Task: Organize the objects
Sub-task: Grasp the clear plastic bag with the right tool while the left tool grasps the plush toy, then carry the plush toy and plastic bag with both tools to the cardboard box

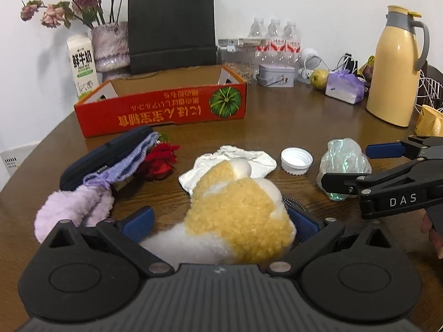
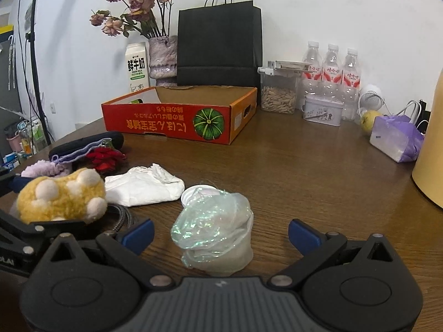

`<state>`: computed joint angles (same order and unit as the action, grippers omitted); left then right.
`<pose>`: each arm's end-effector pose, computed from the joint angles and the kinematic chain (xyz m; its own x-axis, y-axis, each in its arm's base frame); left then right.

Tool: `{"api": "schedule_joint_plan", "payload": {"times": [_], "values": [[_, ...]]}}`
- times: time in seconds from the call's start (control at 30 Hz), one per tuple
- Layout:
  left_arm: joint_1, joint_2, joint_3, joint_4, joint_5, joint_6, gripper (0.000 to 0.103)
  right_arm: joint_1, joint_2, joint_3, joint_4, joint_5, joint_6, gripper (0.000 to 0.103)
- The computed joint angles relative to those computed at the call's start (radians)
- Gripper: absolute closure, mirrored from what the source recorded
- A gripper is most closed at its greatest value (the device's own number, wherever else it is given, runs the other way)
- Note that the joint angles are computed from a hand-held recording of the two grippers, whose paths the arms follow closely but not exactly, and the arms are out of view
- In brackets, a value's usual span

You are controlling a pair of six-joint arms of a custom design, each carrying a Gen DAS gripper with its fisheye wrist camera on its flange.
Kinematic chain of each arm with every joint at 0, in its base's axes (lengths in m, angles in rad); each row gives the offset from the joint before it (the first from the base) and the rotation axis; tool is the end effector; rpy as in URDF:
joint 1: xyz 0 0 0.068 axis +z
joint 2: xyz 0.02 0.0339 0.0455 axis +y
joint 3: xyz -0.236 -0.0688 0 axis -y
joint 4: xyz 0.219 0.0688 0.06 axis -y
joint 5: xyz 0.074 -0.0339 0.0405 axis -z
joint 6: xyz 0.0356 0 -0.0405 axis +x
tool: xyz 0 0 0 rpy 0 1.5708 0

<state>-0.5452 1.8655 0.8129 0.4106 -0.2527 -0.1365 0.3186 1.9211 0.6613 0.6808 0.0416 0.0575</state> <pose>0.2919 -0.1666 0.1138 -0.5523 0.1809 -0.8138 0.2582 0.9653 0.0393 0.3014 0.0978 0.0851 -0.5349 -0.1160 -0.8369 -0.2496 0.9680 0.0254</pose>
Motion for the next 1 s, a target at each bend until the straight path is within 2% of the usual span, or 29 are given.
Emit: {"api": "schedule_joint_plan", "payload": {"times": [0.17, 0.37, 0.5, 0.57, 0.63, 0.7, 0.8, 1.0], "values": [[0.006, 0.01, 0.015, -0.039, 0.01, -0.026, 0.0, 0.006, 0.027, 0.005, 0.026, 0.004, -0.022, 0.001], [0.011, -0.027, -0.034, -0.016, 0.02, -0.007, 0.001, -0.003, 0.025, -0.016, 0.065, -0.014, -0.008, 0.01], [0.014, -0.049, -0.063, -0.003, 0.032, 0.001, 0.009, -0.007, 0.025, -0.006, 0.046, -0.027, -0.007, 0.021], [0.013, -0.062, -0.081, 0.014, 0.037, 0.006, 0.013, -0.014, 0.026, -0.002, 0.039, -0.054, -0.011, 0.029], [0.004, -0.074, -0.102, 0.037, 0.03, 0.02, 0.018, -0.011, 0.027, 0.001, 0.034, -0.05, -0.015, 0.045], [0.0, -0.087, -0.123, 0.059, 0.03, 0.036, 0.025, -0.005, 0.028, 0.006, 0.026, -0.038, -0.018, 0.052], [-0.009, -0.111, -0.158, 0.095, 0.016, 0.064, 0.035, 0.009, 0.027, 0.006, 0.024, -0.007, -0.023, 0.056], [0.012, -0.148, -0.198, 0.123, 0.03, 0.096, 0.039, 0.038, 0.0, -0.02, 0.027, 0.029, -0.009, 0.058]]}}
